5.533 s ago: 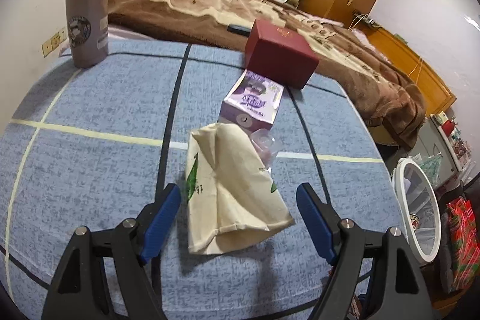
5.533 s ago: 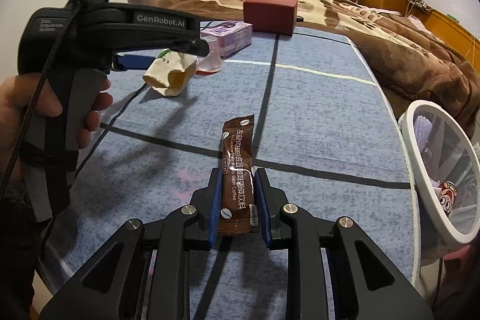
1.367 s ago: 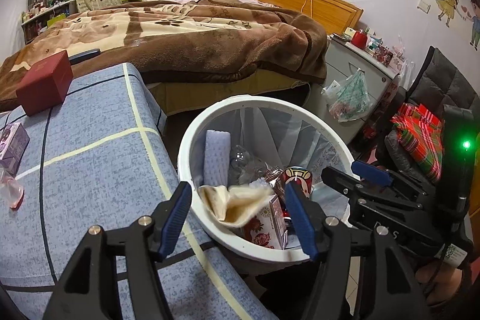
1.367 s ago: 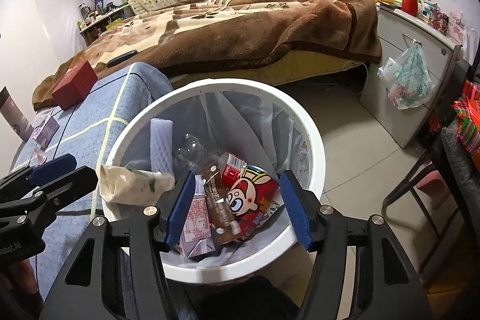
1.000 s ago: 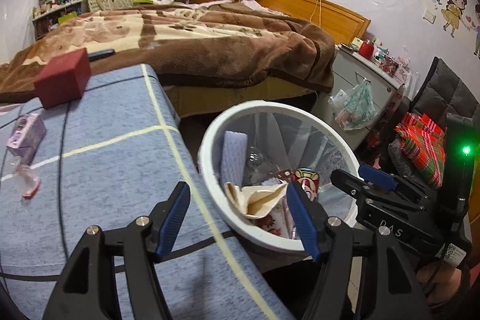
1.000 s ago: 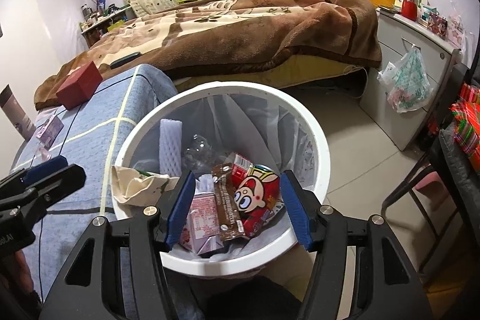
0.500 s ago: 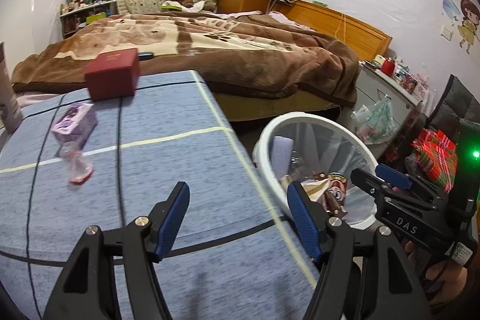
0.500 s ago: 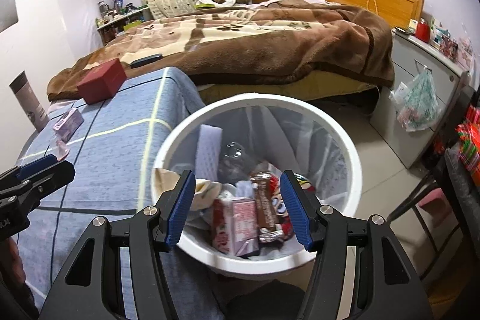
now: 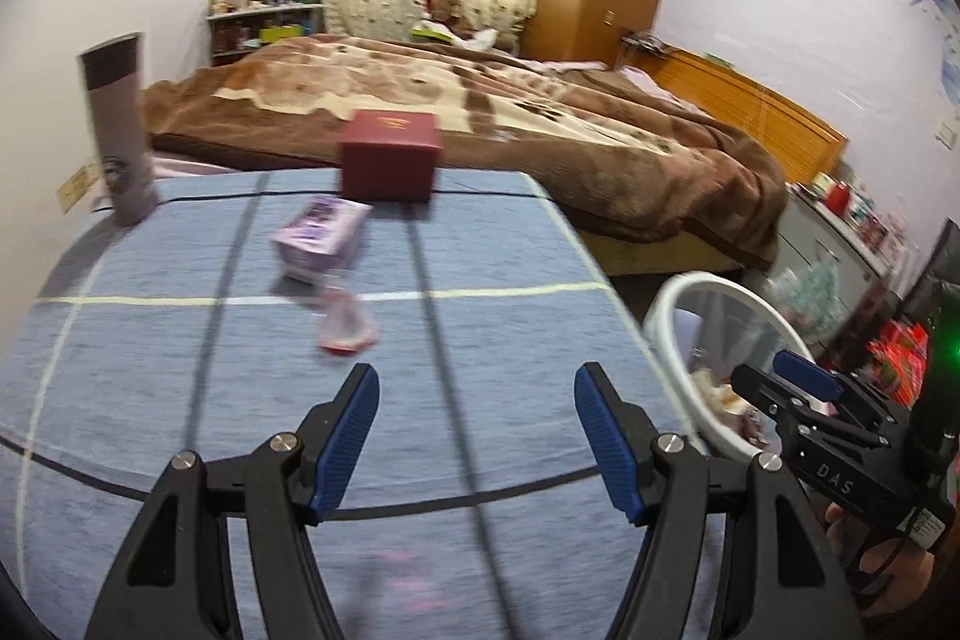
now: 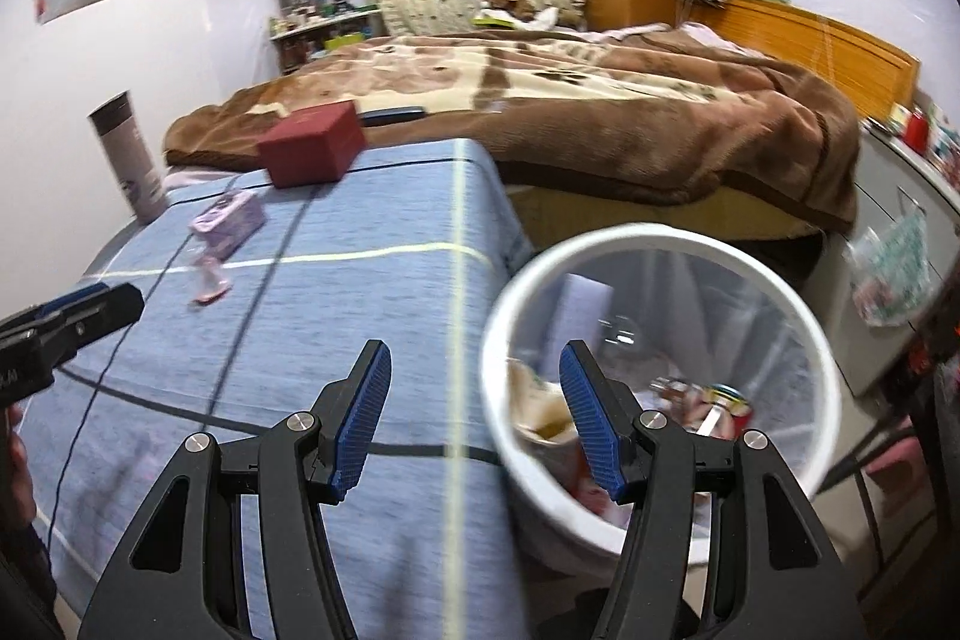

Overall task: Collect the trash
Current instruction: 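Move both open tools back toward the juice carton and clear cup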

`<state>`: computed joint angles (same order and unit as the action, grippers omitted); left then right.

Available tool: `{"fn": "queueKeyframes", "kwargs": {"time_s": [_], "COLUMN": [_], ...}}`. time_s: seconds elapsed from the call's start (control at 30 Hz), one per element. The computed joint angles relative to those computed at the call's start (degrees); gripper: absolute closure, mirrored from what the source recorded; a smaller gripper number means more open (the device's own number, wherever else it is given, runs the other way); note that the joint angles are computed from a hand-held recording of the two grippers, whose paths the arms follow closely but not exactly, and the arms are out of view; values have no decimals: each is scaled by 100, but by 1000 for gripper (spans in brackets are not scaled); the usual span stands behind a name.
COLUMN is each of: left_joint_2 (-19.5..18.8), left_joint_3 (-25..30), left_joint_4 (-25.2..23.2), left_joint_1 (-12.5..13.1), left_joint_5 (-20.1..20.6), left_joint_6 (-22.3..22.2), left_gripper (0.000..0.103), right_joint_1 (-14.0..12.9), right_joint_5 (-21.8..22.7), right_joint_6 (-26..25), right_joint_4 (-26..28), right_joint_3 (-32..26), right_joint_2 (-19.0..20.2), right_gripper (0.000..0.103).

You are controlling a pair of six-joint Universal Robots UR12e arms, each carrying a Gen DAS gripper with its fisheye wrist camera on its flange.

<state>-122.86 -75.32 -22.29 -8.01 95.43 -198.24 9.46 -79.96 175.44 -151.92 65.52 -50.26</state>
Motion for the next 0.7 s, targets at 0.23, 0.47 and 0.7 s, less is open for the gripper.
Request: {"fn": "queueKeyframes", "kwargs": {"time_s": [0.23, 0.47, 0.7], "left_joint_2": [200, 281, 297], "left_joint_3": [-329, -487, -537], "left_joint_4": [74, 55, 10], "left_joint_1": [221, 434, 624], "left_joint_5": [322, 443, 379], "left_joint_6": [-191, -372, -418], "left_gripper": [33, 33, 32], "right_joint_1": [199, 360, 469], "right_joint_5": [171, 347, 822], "right_joint_6": [-409, -786, -961], "right_joint_4": [215, 551, 940], "right_joint_3": [-305, -637, -1043], "right_joint_2": [186, 361, 604], "right_gripper": [43, 43, 43]}}
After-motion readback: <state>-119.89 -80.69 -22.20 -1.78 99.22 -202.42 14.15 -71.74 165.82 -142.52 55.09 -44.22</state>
